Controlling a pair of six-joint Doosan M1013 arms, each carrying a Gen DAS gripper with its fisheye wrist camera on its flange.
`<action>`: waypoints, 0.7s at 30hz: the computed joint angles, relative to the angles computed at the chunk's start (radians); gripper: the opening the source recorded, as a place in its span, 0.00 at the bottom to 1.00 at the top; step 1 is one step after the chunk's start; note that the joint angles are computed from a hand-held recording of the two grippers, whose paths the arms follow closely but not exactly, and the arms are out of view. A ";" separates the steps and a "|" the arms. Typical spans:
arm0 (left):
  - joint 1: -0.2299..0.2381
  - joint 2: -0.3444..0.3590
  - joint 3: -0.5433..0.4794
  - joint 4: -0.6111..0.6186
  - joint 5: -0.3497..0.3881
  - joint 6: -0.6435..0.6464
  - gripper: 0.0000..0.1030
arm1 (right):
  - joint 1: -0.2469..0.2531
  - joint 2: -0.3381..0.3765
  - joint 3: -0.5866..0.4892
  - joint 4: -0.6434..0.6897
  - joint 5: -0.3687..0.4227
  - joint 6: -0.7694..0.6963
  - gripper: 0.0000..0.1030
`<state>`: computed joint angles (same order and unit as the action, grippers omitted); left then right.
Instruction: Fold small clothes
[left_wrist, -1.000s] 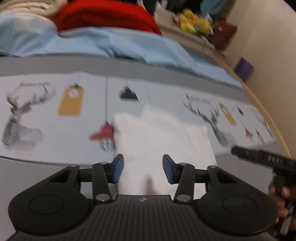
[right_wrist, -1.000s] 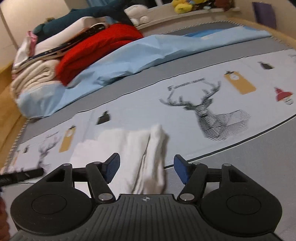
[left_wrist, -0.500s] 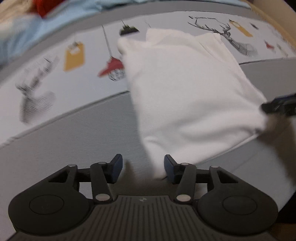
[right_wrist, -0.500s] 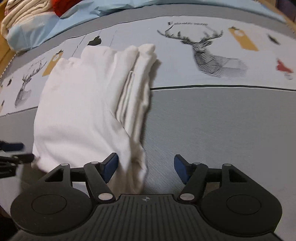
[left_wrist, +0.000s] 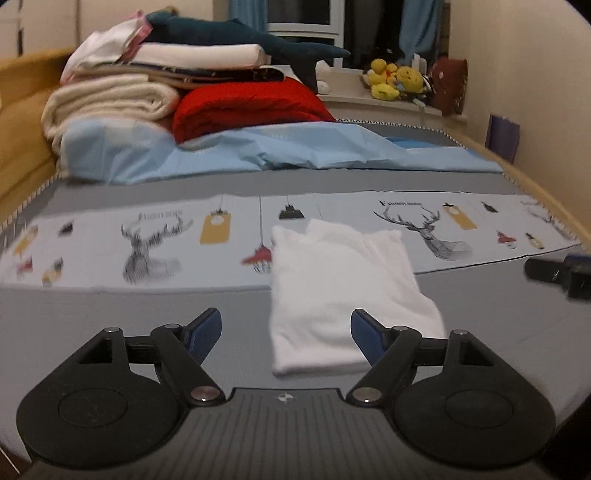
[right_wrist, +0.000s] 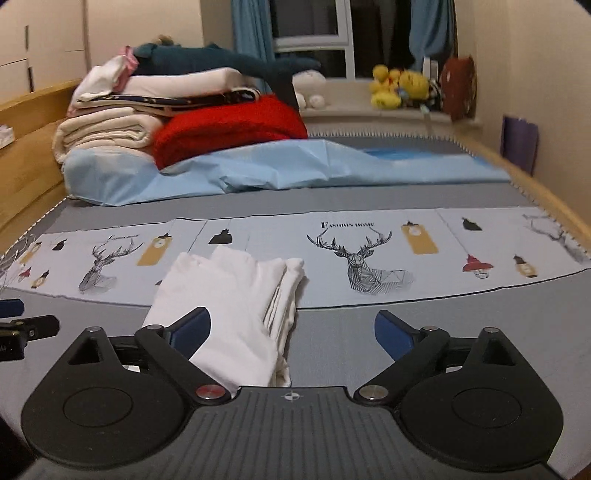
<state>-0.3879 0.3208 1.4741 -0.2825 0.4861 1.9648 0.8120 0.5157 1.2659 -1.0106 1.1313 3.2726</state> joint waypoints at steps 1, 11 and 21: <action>-0.004 -0.006 0.018 0.011 -0.003 -0.017 0.82 | 0.009 0.001 0.008 -0.003 0.011 0.020 0.94; -0.010 0.040 -0.019 0.066 0.132 -0.099 0.85 | 0.011 0.047 -0.060 0.110 0.013 -0.028 0.94; -0.003 0.055 -0.035 0.061 0.147 -0.122 0.87 | 0.006 0.075 -0.102 0.158 -0.008 -0.140 0.94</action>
